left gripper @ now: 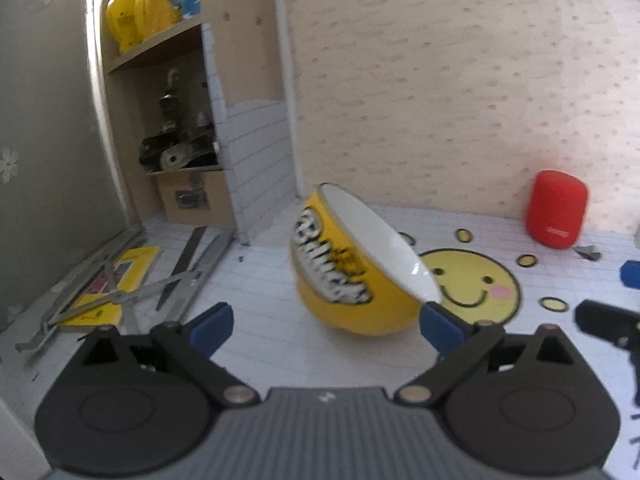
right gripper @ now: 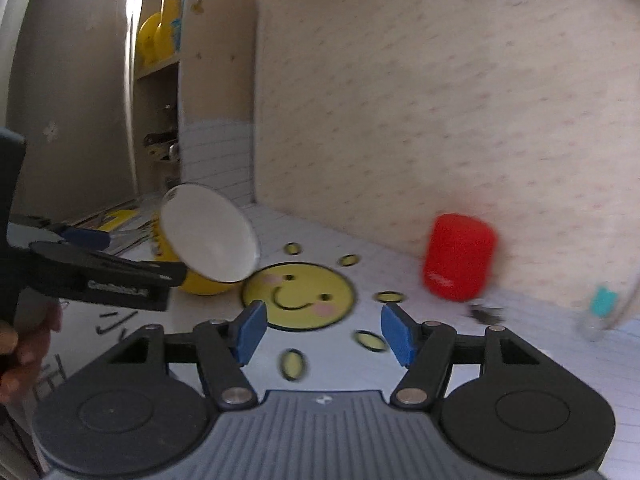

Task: Clean bowl
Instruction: 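Set the bowl upright on the table and open the left tool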

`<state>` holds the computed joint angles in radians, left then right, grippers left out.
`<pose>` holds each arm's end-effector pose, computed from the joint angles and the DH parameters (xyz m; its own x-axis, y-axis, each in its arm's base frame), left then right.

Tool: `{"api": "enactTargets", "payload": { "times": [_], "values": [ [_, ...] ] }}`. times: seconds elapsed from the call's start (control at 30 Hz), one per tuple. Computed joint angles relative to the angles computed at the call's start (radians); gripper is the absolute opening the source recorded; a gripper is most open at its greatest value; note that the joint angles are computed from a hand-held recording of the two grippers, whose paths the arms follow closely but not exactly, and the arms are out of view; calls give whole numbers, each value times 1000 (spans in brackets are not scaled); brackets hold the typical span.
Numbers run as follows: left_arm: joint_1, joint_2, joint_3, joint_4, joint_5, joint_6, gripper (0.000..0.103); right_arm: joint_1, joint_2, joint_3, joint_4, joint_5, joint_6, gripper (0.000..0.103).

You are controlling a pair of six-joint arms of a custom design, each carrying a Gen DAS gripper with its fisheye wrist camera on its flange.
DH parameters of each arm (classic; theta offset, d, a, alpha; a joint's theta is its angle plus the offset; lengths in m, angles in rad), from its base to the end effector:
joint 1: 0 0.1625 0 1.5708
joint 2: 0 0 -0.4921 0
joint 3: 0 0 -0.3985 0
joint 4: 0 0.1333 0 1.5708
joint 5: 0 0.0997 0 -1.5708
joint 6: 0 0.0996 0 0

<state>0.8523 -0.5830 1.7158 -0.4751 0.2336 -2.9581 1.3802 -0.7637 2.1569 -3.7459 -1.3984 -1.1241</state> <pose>-0.1803 -0.5559 -0.0205 -0.5962 -0.3361 -0.7291 0.5199 0.5304 -0.6696 0.0405 -0.5840 0.1112 -0.5490 -0.5990 0.5829 -0.8350 0.3623 -0.4142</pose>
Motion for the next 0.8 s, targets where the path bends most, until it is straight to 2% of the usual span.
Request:
{"api": "enactTargets", "payload": {
  "times": [0.2, 0.33, 0.43, 0.53, 0.7, 0.8],
  "values": [
    [32, -21, -12, -3, 24, 26, 100, 44, 46, -68, 50, -24, 58, 63],
    [46, -30, -17, -18, 28, 49, 100, 71, 75, -119, 77, -43, 66, 63],
    [58, -52, -4, -54, 39, 89, 100, 85, 93, -162, 109, -53, 115, 63],
    [68, -63, -3, -63, 37, 108, 100, 94, 112, -190, 128, -53, 76, 63],
    [83, -92, 25, -75, 50, 103, 102, 104, 141, -223, 137, -72, 58, 63],
    [91, -97, 18, -6, 70, 62, 103, 113, 166, -246, 133, -90, 33, 63]
  ]
}}
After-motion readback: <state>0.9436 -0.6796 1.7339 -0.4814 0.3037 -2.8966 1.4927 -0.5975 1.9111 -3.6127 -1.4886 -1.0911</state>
